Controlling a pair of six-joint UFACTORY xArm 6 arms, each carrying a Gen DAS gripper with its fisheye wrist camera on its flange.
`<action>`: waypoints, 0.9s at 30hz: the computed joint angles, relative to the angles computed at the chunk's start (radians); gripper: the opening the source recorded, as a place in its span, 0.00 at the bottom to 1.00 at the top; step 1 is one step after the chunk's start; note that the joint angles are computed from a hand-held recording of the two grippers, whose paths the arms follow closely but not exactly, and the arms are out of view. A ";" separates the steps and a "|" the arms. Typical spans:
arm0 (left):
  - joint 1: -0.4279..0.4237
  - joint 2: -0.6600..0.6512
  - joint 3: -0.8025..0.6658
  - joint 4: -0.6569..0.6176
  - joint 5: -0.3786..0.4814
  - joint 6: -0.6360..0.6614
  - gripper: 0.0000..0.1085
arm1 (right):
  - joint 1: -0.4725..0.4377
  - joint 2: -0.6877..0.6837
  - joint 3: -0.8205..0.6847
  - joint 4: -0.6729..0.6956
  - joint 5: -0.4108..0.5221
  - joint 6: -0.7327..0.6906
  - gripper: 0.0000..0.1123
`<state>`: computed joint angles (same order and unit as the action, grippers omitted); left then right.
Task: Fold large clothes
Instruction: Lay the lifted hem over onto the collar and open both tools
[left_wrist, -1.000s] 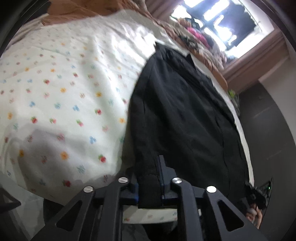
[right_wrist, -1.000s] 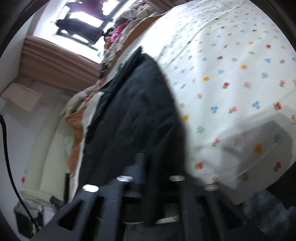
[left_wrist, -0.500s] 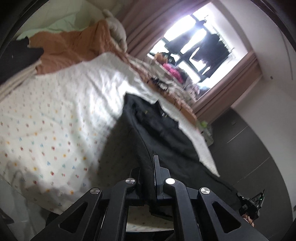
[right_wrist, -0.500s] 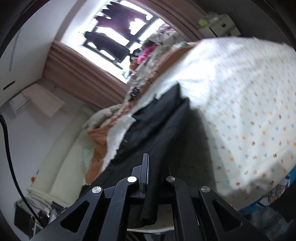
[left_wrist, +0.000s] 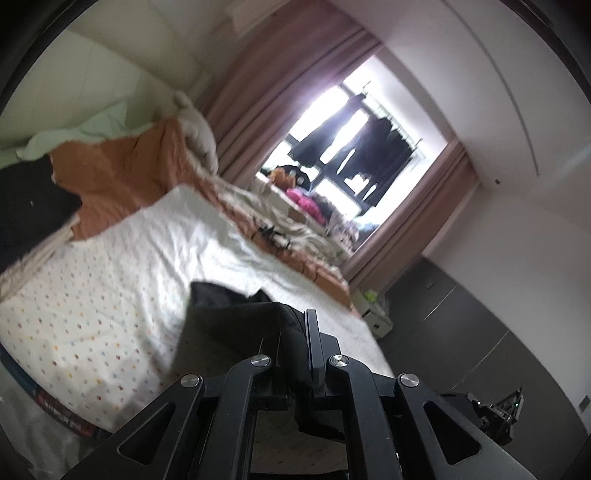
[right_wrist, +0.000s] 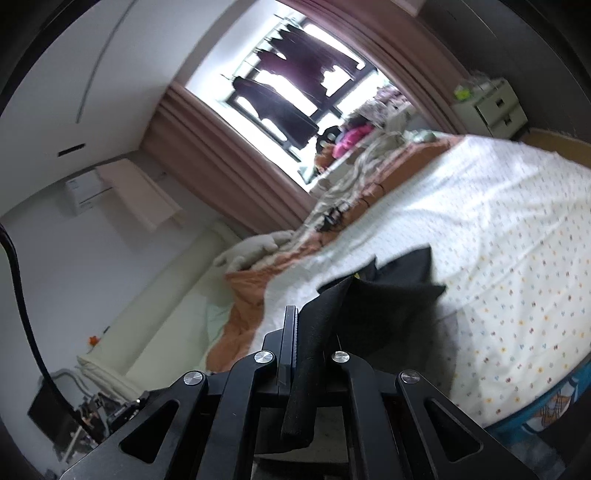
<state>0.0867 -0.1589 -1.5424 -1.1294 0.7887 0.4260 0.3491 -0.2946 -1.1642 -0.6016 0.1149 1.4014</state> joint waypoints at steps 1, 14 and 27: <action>0.009 -0.015 -0.003 -0.006 0.006 -0.001 0.04 | 0.012 -0.005 -0.018 -0.010 0.016 0.004 0.03; 0.043 -0.074 -0.013 -0.021 0.002 -0.045 0.04 | 0.085 0.030 -0.156 -0.045 0.082 -0.043 0.03; -0.040 0.287 -0.392 0.229 -0.006 -0.249 0.04 | -0.015 0.259 -0.345 0.362 0.142 -0.388 0.03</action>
